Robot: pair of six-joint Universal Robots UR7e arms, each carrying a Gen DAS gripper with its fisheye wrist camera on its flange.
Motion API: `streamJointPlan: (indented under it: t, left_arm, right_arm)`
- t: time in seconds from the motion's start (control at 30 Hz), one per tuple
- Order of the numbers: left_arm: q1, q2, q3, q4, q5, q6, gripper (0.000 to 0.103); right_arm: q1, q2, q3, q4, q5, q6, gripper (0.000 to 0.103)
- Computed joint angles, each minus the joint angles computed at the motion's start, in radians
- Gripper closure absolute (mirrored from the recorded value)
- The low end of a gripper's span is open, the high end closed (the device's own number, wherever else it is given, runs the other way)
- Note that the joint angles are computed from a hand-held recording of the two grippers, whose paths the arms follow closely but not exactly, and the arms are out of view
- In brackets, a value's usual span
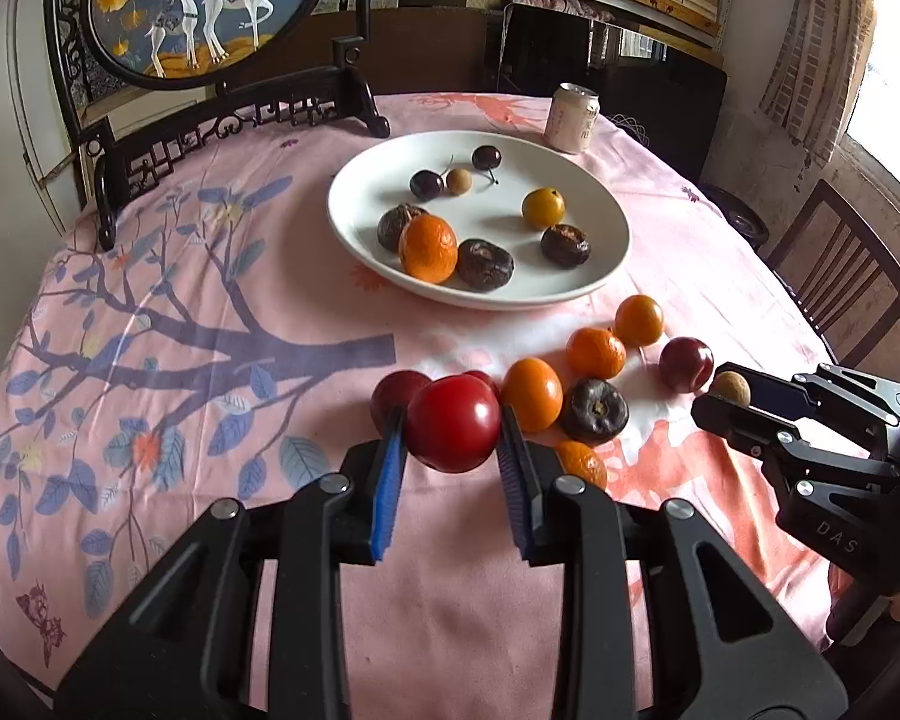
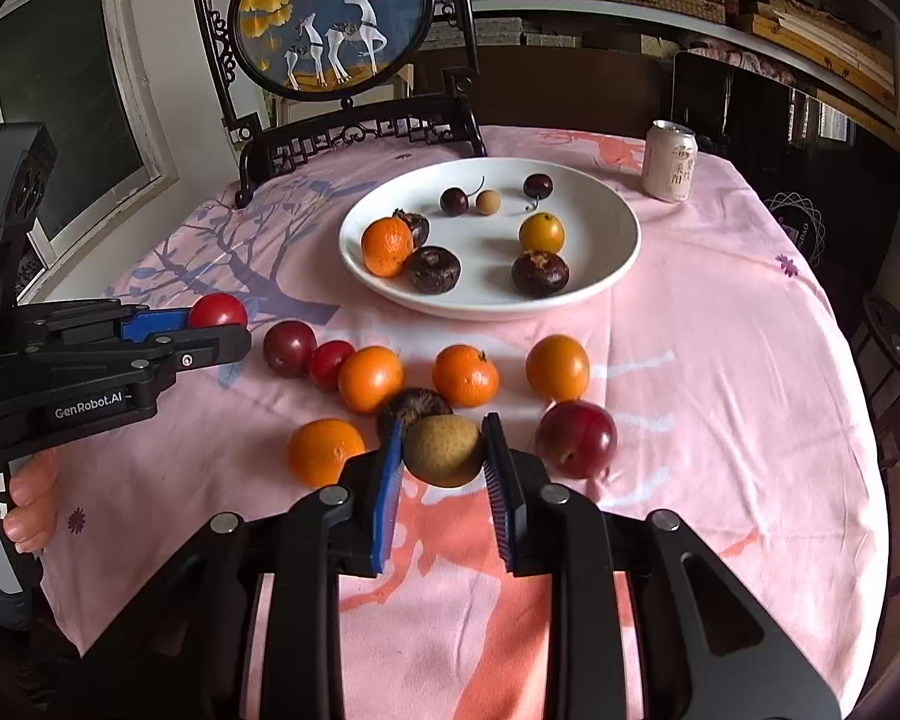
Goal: Organize fruits
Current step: 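Carry the longan and tomato onto the plate and open both tools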
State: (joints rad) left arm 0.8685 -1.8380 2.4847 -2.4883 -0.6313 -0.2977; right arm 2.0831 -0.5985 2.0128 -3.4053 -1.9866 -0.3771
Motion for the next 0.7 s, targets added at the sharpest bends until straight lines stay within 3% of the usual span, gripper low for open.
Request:
streamJointPlan:
  t: [0.2,0.47,0.7]
  left_arm:
    - [0.027,0.089,-0.07,-0.105,0.004,0.089,0.073]
    - [0.141,0.33,-0.247,-0.356,-0.032,0.275,0.073]
    - [0.233,0.483,-0.377,-0.373,-0.054,0.281,0.073]
  right_arm:
    - [0.012,0.033,-0.098,0.031,-0.001,-0.033,0.076]
    - [0.003,0.12,-0.277,0.108,-0.002,-0.085,0.076]
    - [-0.04,0.204,-0.425,0.232,-0.001,-0.042,0.076]
